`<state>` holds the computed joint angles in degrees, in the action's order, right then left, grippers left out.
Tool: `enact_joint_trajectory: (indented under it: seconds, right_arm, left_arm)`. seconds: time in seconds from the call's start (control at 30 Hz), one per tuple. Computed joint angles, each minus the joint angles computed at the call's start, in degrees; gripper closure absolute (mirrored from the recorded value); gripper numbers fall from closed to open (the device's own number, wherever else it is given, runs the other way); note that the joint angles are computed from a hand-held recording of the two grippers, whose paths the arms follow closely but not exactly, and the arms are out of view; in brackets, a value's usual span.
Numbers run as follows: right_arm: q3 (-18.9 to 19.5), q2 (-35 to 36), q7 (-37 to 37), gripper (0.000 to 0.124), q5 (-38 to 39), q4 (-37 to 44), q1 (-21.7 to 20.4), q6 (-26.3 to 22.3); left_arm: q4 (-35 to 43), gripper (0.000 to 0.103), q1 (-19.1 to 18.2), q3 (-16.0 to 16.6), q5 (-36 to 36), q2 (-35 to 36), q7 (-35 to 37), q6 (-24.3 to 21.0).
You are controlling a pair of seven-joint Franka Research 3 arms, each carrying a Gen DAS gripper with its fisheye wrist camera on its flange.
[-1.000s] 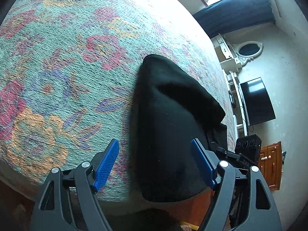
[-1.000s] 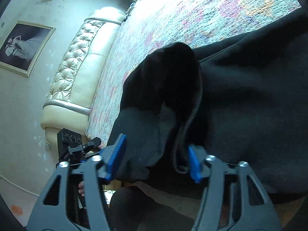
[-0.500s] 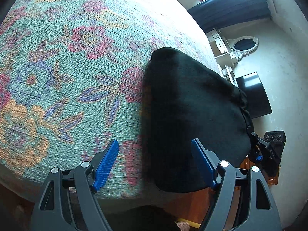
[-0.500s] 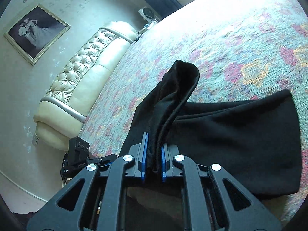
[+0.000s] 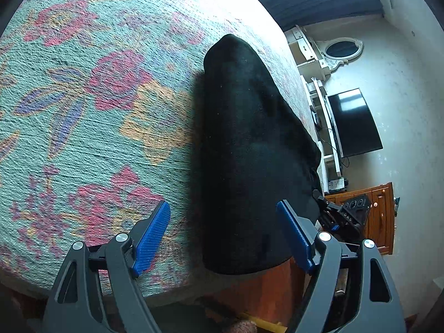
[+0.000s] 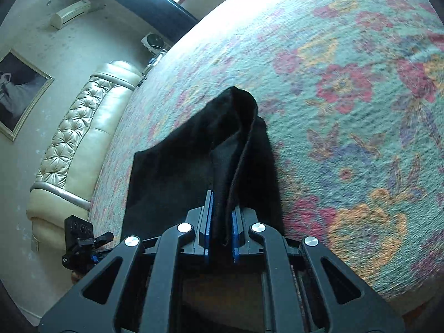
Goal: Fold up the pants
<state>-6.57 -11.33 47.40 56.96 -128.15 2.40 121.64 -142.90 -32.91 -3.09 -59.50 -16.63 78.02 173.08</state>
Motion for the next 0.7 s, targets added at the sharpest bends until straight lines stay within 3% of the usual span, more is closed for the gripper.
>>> enact_joint_trajectory:
  seconds: [0.17, 0.27, 0.3, 0.33, 0.4, 0.47, 0.57, 0.7]
  right_arm:
    - [-1.8, 4.1, -0.6, 0.113, 4.3, 1.1, -1.9, -5.8]
    - [-2.1, 5.1, -0.4, 0.105, 6.9, 1.3, -3.5, -8.6]
    - [-2.4, 5.3, -0.2, 0.093, 8.1, 1.4, -4.2, -9.8]
    - [-2.5, 5.2, 0.1, 0.068, 8.7, 1.2, -4.8, -9.7]
    - [-2.7, 4.3, -0.2, 0.049, 10.0, 0.1, -5.8, -8.4]
    - [-3.1, 5.1, -0.1, 0.049, 10.2, 0.1, -6.6, -10.1]
    - [-3.1, 6.4, -0.1, 0.049, 11.1, -0.7, -7.4, -13.5]
    - [-1.7, 5.3, -2.2, 0.046, 10.4, -1.9, -6.8, -13.6]
  left_arm:
    - [1.3, 0.026, -1.1, 0.2, -5.6, 1.8, 4.2, 0.9]
    - [1.5, 0.025, -1.4, 0.0, -11.0, 1.9, 9.2, 1.6]
    - [1.7, 0.025, -1.1, -0.4, -12.3, 2.1, 10.3, 1.8]
    - [1.9, 0.025, -0.9, -0.8, -14.0, 2.3, 11.7, 2.0]
    - [2.6, 0.025, -1.0, -1.2, -19.5, 2.6, 16.6, 2.9]
    - [3.0, 0.025, -0.5, -2.0, -24.1, 2.8, 20.6, 3.6]
    - [3.8, 0.023, 1.4, -4.1, -24.9, 3.3, 21.2, 3.8]
    - [4.2, 0.022, 3.9, -6.8, -25.8, 3.4, 22.7, 4.0]
